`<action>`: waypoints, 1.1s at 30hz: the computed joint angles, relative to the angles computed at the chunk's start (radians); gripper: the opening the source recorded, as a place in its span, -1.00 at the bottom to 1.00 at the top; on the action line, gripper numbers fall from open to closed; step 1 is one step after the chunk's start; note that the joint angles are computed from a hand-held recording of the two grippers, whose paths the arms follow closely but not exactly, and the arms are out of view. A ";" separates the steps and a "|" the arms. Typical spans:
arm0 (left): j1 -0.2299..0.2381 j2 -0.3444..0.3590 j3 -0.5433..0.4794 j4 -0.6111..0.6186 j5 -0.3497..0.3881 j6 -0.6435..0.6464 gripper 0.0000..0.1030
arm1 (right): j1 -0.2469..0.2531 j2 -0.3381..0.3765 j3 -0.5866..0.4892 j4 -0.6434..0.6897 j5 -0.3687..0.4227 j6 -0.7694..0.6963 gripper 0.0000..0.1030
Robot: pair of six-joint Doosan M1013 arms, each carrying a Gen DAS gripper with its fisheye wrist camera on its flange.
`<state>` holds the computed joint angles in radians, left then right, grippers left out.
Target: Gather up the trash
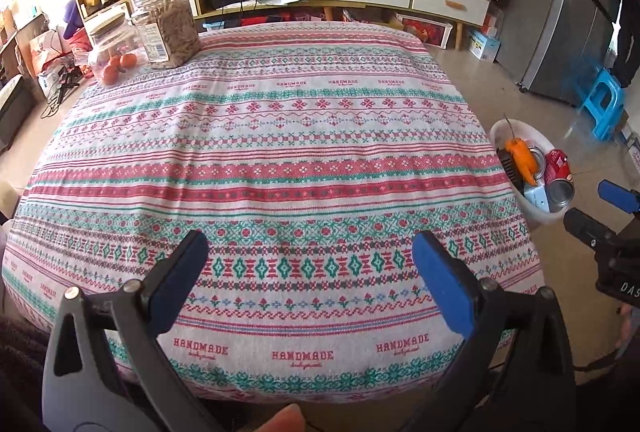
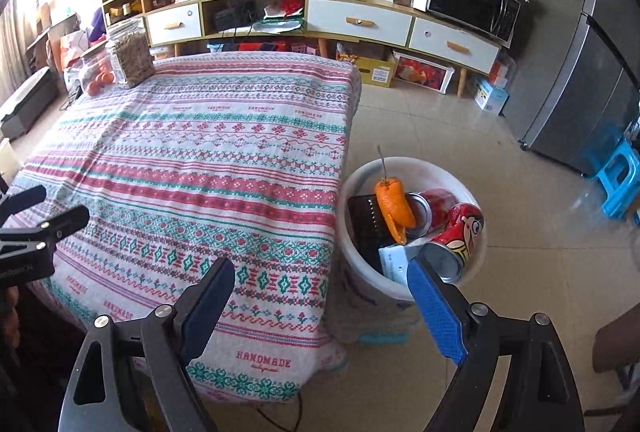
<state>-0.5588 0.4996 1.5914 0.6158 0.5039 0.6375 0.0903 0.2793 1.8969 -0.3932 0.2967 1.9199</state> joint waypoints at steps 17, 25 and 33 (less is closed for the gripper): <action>0.004 -0.003 0.004 -0.012 -0.011 0.012 0.97 | 0.003 0.004 -0.003 -0.029 -0.004 0.039 0.74; 0.005 -0.001 0.003 -0.017 -0.011 0.020 0.97 | 0.001 0.004 -0.004 -0.023 -0.004 0.045 0.75; 0.006 0.002 -0.002 -0.042 -0.005 0.049 0.97 | 0.002 0.006 -0.003 -0.049 -0.007 0.069 0.75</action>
